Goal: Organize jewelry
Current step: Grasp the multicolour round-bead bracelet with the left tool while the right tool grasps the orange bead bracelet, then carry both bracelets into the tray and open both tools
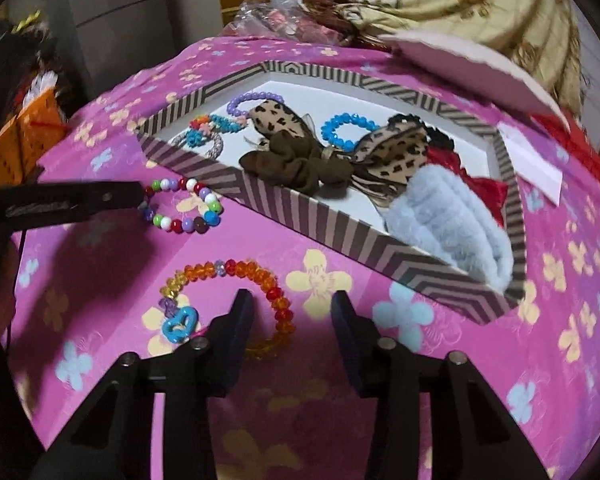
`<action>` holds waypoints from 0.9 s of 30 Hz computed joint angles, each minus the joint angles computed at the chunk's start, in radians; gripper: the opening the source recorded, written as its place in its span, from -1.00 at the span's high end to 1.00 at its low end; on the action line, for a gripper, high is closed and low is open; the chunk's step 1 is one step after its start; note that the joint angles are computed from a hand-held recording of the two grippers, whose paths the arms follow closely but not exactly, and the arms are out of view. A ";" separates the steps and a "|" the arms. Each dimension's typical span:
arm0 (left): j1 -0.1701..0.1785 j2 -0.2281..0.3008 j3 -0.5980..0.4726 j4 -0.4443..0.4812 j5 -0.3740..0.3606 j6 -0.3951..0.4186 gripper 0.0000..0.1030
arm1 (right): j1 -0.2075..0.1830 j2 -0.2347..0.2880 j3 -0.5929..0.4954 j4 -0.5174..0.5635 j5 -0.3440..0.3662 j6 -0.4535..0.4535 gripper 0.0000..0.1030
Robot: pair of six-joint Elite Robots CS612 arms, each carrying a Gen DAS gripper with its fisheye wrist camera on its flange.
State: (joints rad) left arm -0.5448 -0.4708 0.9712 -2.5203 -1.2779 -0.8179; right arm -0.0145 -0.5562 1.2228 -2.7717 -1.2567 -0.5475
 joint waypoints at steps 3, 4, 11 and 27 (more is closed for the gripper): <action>0.005 0.011 -0.019 0.019 0.002 -0.009 0.09 | 0.001 -0.002 0.001 0.004 0.003 -0.059 0.71; 0.004 0.015 -0.025 0.022 0.014 -0.005 0.09 | 0.002 -0.002 -0.001 0.007 0.005 -0.074 0.79; -0.008 0.029 -0.056 0.064 0.059 0.094 0.80 | -0.009 -0.020 0.011 0.015 0.047 -0.097 0.82; 0.001 -0.074 0.026 -0.043 0.001 0.114 0.80 | -0.024 -0.068 -0.045 0.019 0.152 -0.099 0.82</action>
